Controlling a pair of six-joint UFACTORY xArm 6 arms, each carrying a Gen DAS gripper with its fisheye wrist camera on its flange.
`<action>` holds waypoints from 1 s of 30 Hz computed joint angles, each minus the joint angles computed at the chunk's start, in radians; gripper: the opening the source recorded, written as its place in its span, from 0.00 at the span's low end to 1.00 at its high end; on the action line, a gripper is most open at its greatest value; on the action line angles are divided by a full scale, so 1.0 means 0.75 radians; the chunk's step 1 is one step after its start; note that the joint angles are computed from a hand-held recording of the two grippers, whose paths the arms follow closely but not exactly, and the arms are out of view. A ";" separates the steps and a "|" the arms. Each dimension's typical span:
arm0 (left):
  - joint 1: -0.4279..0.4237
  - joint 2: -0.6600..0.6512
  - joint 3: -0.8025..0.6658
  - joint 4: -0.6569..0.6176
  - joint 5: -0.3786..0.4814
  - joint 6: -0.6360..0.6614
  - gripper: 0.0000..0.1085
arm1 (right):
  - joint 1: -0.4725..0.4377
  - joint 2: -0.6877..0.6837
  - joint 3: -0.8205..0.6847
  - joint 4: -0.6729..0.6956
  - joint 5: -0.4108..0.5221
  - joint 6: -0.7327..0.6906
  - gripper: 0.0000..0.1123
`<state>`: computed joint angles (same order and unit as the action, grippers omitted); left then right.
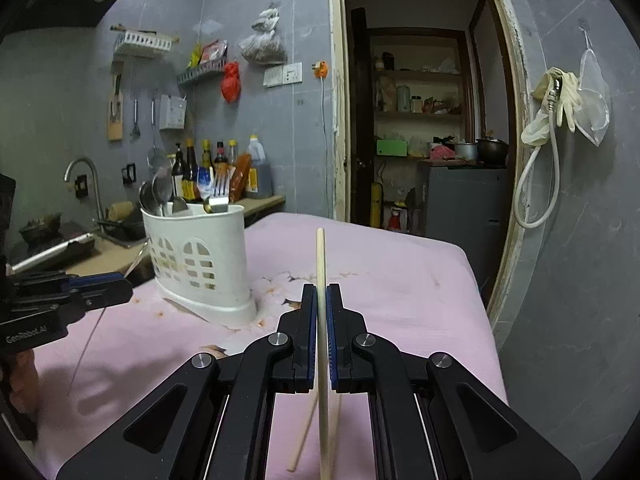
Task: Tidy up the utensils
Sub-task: 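Carry the knife and chopstick toward the white holder with both tools, then lower the knife with the left tool while the right tool lowers the chopstick into the holder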
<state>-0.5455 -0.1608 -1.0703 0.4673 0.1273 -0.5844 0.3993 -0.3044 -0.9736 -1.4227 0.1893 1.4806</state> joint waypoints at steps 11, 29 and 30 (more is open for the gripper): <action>0.066 -0.019 -0.028 0.494 -0.077 -0.510 0.11 | 0.050 -0.032 -0.014 -0.386 0.062 0.399 0.02; 0.149 0.045 -0.245 1.123 -0.112 -1.143 0.11 | 0.144 0.015 -0.177 -0.858 0.166 0.810 0.02; 0.152 0.052 -0.265 1.157 -0.109 -1.173 0.11 | 0.147 0.022 -0.192 -0.881 0.173 0.825 0.02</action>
<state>-0.4318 -0.1219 -1.2691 1.3349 0.0452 -1.4642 0.5095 -0.2875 -1.1175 -2.0834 0.3190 2.0993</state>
